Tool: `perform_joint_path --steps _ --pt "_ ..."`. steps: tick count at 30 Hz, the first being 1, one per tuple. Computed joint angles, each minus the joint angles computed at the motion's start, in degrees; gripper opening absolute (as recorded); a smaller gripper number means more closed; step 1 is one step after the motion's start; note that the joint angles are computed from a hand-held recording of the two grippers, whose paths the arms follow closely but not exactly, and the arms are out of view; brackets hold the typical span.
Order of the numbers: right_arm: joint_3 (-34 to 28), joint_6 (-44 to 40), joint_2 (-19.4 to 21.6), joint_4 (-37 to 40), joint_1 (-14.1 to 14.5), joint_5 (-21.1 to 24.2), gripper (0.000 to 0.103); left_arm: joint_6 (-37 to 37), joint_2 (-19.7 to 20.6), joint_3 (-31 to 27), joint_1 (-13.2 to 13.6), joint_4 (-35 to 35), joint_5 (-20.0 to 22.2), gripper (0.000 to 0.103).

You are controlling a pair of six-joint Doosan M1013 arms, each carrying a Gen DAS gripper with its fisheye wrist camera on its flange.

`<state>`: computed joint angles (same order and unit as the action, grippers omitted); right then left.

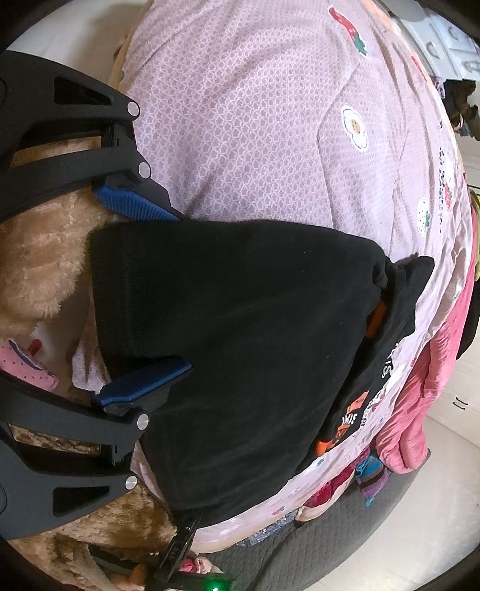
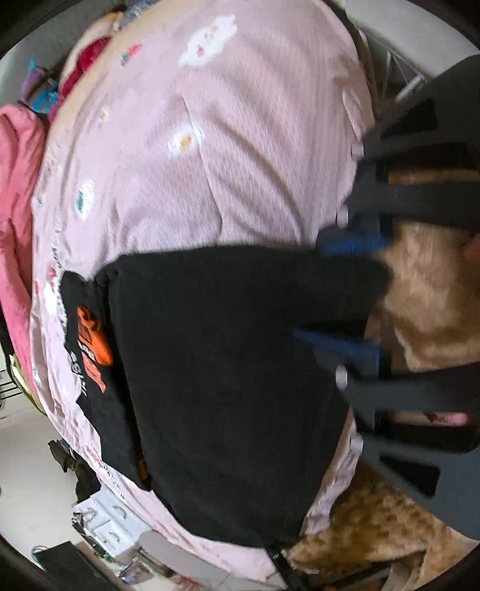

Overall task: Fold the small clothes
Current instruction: 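Grasp the black hem edge with both grippers, then lift the hem with both grippers and carry it toward the collar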

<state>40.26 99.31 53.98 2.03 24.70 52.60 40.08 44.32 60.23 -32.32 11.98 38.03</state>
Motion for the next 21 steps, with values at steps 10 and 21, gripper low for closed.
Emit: perform_joint_path --steps 10,21 --pt "9.0 -10.2 -5.2 13.9 -1.3 -15.7 0.008 -3.8 -0.3 0.6 0.3 1.9 -0.9 0.042" --pt "7.8 -12.7 -5.2 19.7 -1.9 -24.6 0.008 -6.6 -1.7 2.1 0.2 4.9 -3.8 0.005"
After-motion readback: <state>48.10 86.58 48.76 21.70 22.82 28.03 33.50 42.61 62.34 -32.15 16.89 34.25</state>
